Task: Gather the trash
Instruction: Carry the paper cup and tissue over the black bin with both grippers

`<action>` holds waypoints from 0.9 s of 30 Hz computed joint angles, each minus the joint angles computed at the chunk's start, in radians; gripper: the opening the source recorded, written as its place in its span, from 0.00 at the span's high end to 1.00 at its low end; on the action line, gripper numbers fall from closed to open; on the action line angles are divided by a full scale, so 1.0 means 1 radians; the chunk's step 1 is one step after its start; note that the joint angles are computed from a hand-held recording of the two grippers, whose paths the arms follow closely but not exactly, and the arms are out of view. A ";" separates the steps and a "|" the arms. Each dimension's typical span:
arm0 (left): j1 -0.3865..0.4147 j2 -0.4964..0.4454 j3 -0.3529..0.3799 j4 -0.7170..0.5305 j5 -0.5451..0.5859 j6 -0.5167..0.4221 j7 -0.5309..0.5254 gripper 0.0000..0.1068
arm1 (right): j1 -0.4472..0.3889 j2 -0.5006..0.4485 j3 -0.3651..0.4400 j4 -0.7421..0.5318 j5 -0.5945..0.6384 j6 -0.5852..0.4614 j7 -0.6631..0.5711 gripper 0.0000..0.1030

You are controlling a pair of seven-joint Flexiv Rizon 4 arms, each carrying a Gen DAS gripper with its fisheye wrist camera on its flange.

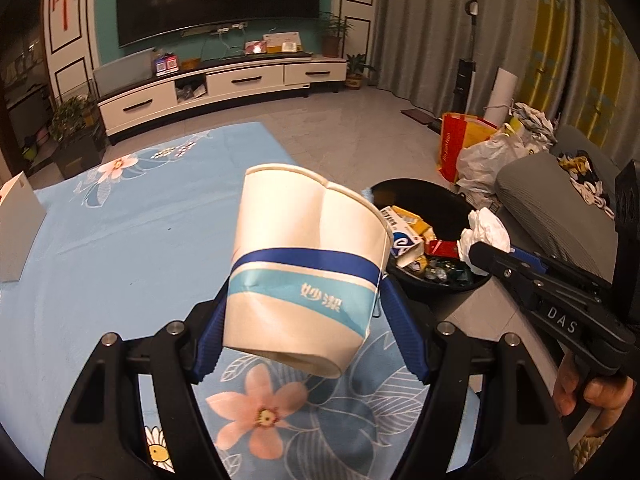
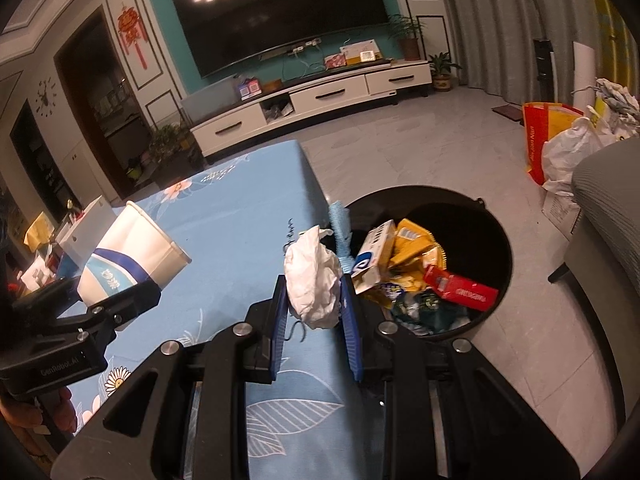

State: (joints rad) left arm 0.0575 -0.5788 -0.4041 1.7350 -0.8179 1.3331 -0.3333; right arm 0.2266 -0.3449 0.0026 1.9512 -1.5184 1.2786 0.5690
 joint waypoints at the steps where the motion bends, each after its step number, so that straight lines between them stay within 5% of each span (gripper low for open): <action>1: -0.005 0.002 0.000 0.002 0.003 -0.001 0.000 0.32 | -0.003 0.004 -0.003 0.005 -0.009 0.000 0.012 0.74; 27: -0.163 -0.149 0.062 -0.244 0.249 -0.095 -0.150 0.32 | -0.151 0.003 -0.010 0.026 -0.117 0.070 0.157 0.74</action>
State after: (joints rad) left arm -0.1050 -0.7279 -0.3417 1.4911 -0.5690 1.2385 -0.4838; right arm 0.0756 -0.3419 -0.0076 1.9775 -1.6353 1.3482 0.7262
